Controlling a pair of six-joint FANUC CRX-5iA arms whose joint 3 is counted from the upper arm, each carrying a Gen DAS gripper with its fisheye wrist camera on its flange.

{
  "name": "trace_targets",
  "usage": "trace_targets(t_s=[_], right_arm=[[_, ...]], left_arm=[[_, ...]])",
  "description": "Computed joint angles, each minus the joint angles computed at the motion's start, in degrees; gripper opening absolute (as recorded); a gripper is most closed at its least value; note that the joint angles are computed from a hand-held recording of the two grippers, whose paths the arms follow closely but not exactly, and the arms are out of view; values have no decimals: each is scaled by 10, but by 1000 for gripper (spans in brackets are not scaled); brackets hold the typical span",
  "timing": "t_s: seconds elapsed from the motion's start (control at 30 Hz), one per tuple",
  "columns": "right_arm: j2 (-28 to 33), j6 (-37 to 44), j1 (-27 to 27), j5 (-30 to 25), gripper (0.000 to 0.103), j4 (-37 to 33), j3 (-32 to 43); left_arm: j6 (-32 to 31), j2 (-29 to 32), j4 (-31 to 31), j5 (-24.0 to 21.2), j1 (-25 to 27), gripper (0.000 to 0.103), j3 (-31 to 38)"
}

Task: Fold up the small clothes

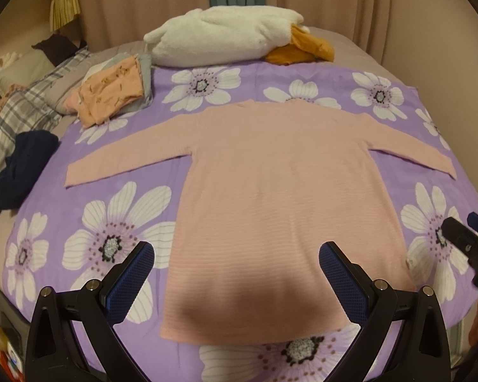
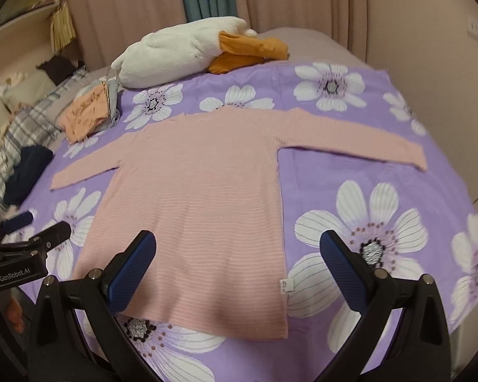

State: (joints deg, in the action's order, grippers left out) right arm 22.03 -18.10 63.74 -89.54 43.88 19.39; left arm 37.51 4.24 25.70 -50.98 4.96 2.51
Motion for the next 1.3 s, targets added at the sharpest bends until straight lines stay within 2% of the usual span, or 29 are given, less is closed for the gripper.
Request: trace_targets(t_s=[0.17, 0.27, 0.43, 0.73, 0.87, 0.97, 1.03, 1.2, 1.3], right_arm=[[-71, -113, -11, 78, 103, -20, -104], [-107, -163, -17, 102, 103, -20, -160], [-171, -271, -36, 143, 103, -1, -275], [-263, -417, -82, 198, 102, 47, -441], [-296, -471, -95, 216, 95, 44, -489], [-325, -540, -102, 238, 91, 63, -536], [-344, -602, -106, 248, 88, 100, -574], [-374, -690, -128, 250, 83, 169, -628], [-389, -747, -147, 245, 75, 207, -658]], left_arm=[[9, 22, 3, 1, -5, 102, 14], [30, 41, -7, -1, -11, 102, 33], [86, 91, -53, -55, -25, 102, 104], [133, 146, -114, -105, -54, 102, 181], [139, 172, -113, -125, -63, 102, 213], [144, 187, -117, -132, -72, 102, 231], [151, 200, -120, -140, -78, 102, 247], [172, 231, -114, -166, -86, 102, 284], [184, 240, -125, -163, -94, 102, 296]])
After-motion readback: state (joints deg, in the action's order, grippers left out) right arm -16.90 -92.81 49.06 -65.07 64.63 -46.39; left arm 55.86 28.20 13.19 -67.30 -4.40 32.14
